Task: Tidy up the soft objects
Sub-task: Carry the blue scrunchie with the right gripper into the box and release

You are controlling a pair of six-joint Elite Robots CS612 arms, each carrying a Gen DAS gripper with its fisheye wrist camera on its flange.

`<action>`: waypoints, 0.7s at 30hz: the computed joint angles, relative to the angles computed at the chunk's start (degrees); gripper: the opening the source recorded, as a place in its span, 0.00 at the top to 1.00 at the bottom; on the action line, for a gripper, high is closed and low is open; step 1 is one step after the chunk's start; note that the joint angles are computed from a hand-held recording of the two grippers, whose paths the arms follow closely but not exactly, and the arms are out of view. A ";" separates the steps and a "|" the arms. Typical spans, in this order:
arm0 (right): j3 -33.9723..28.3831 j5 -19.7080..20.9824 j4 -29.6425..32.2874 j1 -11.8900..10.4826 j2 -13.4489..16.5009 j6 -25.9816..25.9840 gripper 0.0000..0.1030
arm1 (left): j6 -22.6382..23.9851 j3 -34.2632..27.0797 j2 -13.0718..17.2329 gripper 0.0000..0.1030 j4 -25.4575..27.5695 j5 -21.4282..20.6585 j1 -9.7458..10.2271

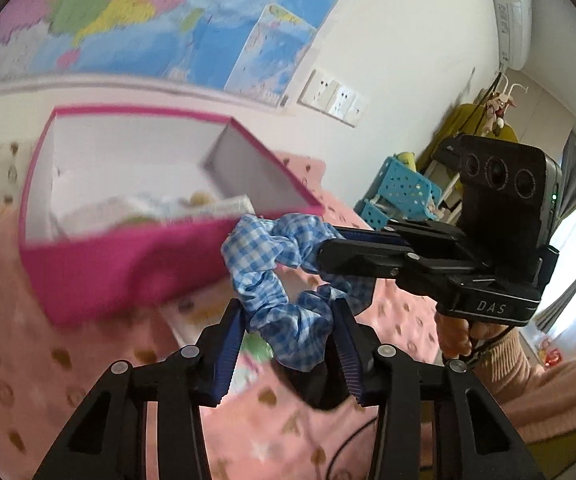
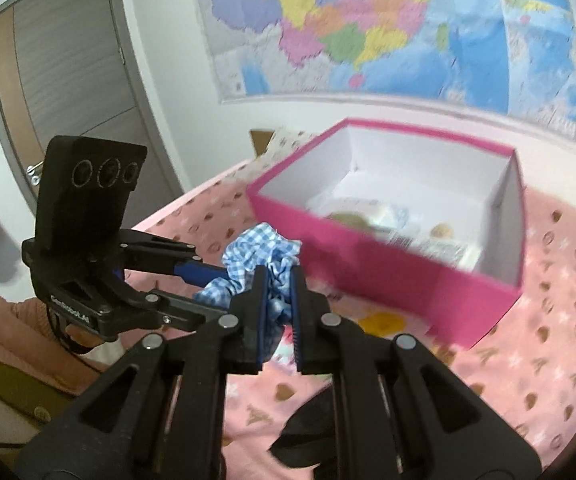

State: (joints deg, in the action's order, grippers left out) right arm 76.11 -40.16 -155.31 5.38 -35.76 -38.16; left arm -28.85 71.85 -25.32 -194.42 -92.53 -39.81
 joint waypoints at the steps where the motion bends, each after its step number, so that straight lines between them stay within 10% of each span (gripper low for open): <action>1: -0.60 -0.16 -1.10 -0.06 0.26 1.08 0.89 | 0.36 -0.73 0.09 0.57 0.52 0.24 0.22; 21: -18.19 -7.01 -1.65 -0.35 8.98 15.08 0.89 | 2.83 -20.70 6.73 0.58 17.96 1.20 2.98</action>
